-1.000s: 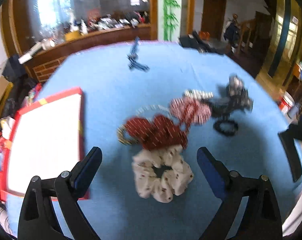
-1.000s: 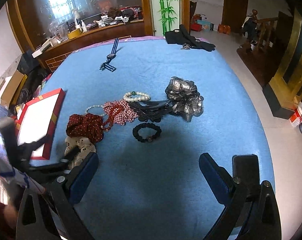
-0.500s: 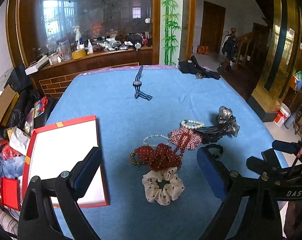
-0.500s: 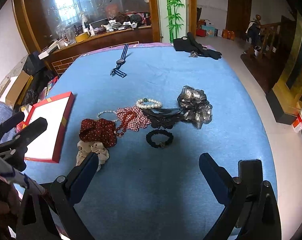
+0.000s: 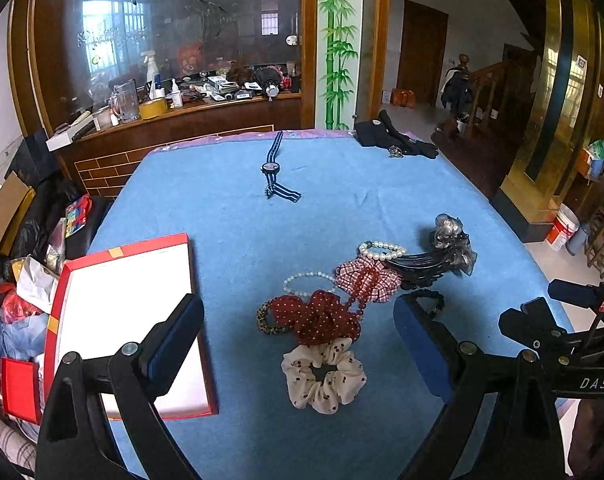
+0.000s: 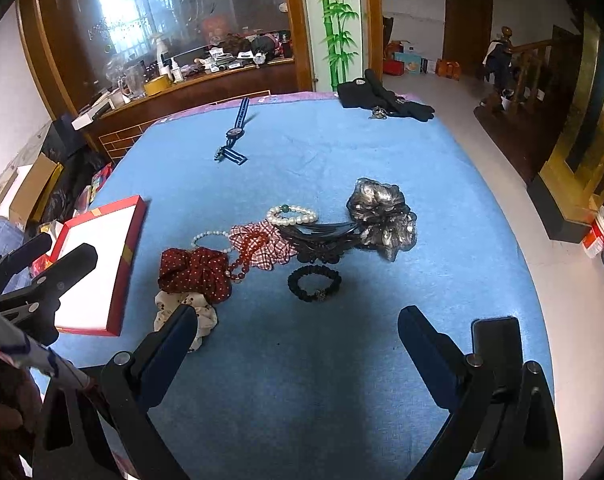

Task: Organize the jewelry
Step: 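Move both grippers toward the pile of hair accessories, then grasp the cream cherry scrunchie with left gripper while right grasps black beaded hair tie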

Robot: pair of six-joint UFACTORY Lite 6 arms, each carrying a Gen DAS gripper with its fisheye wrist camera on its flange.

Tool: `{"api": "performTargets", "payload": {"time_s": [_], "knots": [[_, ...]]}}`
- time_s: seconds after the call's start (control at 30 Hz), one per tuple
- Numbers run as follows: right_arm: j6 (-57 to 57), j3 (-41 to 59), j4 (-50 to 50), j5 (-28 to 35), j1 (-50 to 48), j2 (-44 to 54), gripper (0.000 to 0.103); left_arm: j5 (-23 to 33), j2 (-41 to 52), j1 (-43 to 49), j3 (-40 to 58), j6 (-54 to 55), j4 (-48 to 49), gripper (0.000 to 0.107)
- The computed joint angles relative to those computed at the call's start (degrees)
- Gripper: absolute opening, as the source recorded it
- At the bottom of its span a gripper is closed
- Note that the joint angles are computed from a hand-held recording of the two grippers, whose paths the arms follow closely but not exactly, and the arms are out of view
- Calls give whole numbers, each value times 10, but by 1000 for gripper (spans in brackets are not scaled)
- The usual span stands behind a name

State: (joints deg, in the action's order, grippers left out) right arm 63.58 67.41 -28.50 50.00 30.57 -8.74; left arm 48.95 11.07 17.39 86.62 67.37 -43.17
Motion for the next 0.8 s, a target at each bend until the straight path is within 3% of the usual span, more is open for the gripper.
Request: {"api": "performTargets", "payload": {"time_s": [0.13, 0.3, 0.67, 0.8], "knots": [[-20, -16, 28, -8, -27, -2, 102, 2, 37, -4, 22, -28, 24, 95], [-65, -59, 102, -37, -88, -12, 94, 3, 88, 10, 36, -62, 62, 95], [-139, -91, 167, -71, -129, -4, 90, 75, 127, 32, 25, -58, 74, 95], [-163, -97, 183, -78, -139, -3, 90, 77, 135, 4, 6, -71, 86, 84]]}}
